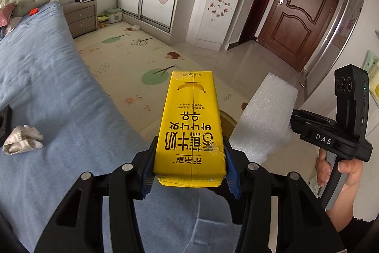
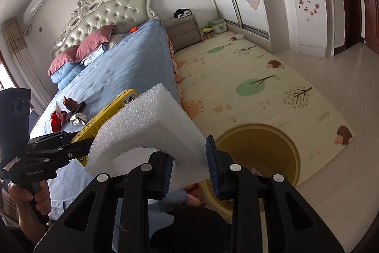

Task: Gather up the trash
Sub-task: 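Carry the juice carton and foam block in both tools over the wastebasket, then open both tools to drop the carton and foam block into the wastebasket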

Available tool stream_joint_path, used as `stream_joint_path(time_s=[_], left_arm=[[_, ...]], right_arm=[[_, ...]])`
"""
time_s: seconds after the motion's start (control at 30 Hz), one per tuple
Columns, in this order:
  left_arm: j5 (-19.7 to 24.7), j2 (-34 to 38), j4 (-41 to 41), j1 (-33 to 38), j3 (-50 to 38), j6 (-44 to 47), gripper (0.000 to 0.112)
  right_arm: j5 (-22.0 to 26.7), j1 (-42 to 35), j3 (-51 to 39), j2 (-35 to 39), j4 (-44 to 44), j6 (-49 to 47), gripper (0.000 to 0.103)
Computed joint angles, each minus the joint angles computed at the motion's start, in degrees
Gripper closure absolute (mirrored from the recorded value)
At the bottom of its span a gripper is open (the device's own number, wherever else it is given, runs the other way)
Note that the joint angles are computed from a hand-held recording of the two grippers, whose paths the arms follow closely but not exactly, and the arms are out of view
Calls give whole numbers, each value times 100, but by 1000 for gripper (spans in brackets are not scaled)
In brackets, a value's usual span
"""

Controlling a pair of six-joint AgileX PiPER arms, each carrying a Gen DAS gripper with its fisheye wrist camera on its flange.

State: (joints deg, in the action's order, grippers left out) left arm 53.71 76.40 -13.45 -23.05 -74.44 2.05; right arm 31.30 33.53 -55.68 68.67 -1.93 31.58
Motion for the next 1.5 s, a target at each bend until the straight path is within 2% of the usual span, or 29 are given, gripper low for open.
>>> stream_joint_path(time_s=[0.13, 0.27, 0.5, 0.73, 0.87, 0.93, 1.0, 1.03, 1.07, 1.1, 1.13, 1.2, 1.27, 1.33, 1.37, 1.5], left_arm=[[-103, 628, 50, -486, -290, -115, 62], [-124, 1195, 43, -824, -591, -155, 62], [-39, 1888, 24, -1017, -1096, -165, 62], [468, 2634, -34, -904, -2072, -152, 62], [815, 3127, 142, -934, -2667, -414, 62], [1006, 3312, 193, -926, -2861, -486, 62], [1211, 3521, 60, -842, -3099, -542, 49], [1275, 3594, 105, -818, -3189, -659, 26], [1246, 3617, 190, -810, -3214, -779, 22], [1195, 3612, 194, -791, -3193, -791, 22], [1202, 3632, 125, -762, -3208, -746, 22], [1281, 3682, 22, -736, -3223, -650, 20], [1288, 3680, 78, -757, -3186, -666, 20], [1282, 3661, 49, -750, -3162, -646, 20], [1252, 3649, 38, -748, -3146, -636, 20], [1095, 3547, 137, -803, -3011, -635, 20]], right_arm=[[24, -479, 519, -305, 115, -152, 76], [11, -1164, 902, -462, 783, -887, 76], [-102, -2235, 1303, -232, 2512, -2878, 76], [-259, -2462, 1245, 319, 2722, -3234, 76], [-372, -2338, 1135, 711, 2402, -2978, 76], [-444, -2364, 1100, 923, 2663, -3234, 76], [-568, -2303, 1021, 1166, 2606, -3145, 75], [-593, -2214, 921, 1344, 2256, -2764, 59], [-545, -2110, 784, 1569, 1701, -2191, 32], [-556, -2045, 691, 1790, 1184, -1703, 23], [-509, -2023, 590, 2038, 896, -1445, 19], [-208, -2048, 317, 2612, 1007, -1593, 24], [-63, -2278, 315, 2906, 1979, -2306, 33], [-3, -2536, 501, 2928, 3037, -3119, 33], [-59, -2561, 625, 2833, 3293, -3312, 33], [-180, -2352, 837, 2264, 2941, -2928, 33]])
